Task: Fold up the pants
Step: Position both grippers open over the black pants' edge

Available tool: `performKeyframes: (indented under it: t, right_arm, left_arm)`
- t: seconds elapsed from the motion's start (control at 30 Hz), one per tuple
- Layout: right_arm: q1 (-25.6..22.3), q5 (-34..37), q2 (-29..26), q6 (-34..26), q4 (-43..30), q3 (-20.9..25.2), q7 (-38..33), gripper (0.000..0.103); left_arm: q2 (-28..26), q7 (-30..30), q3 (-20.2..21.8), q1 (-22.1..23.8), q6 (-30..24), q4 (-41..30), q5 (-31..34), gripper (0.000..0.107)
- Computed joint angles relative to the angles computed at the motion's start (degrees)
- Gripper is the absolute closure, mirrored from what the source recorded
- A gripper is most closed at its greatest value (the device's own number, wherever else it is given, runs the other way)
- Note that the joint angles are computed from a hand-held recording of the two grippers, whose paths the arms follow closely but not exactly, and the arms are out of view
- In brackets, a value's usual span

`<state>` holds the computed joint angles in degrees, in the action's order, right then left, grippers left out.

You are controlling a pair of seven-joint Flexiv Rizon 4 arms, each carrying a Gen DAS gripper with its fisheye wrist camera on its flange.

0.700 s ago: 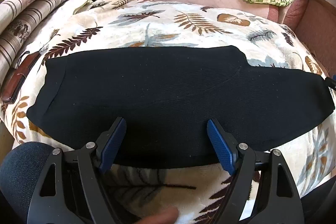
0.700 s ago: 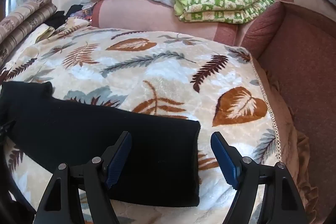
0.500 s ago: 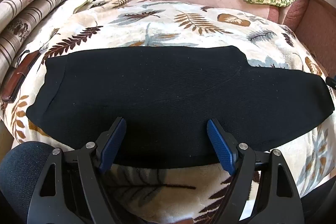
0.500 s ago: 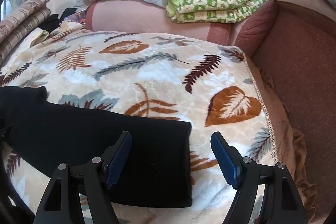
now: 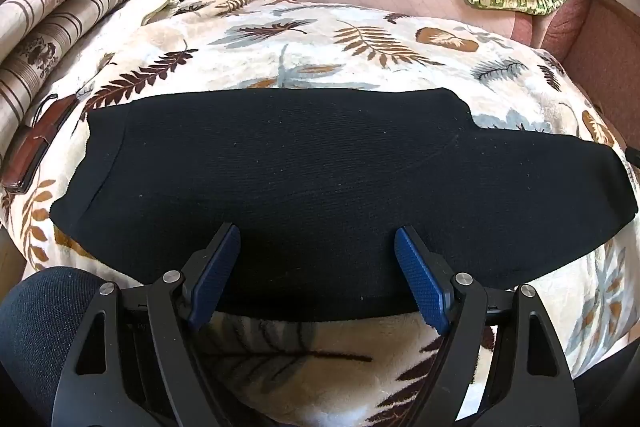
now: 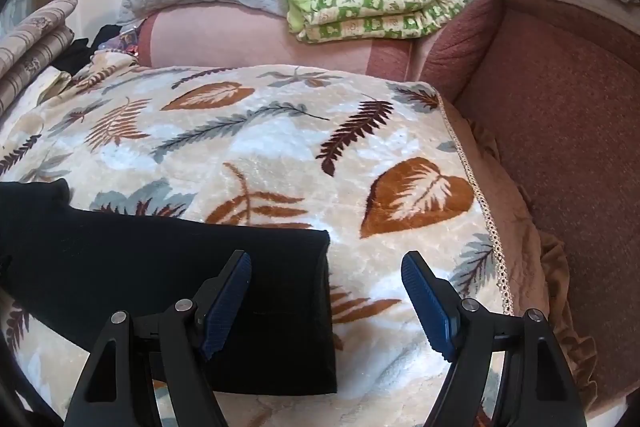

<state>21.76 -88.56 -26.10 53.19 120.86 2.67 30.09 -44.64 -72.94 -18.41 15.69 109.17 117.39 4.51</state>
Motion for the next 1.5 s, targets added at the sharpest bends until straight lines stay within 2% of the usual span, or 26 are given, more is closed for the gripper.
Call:
performKeyframes:
  t: [1.5]
  right_arm:
    - [0.09,2.08,0.66,-1.87,0.76,0.11,0.53,0.027]
  left_arm:
    - [0.43,-0.92,0.54,-0.74,0.1,0.29,-0.13,0.027]
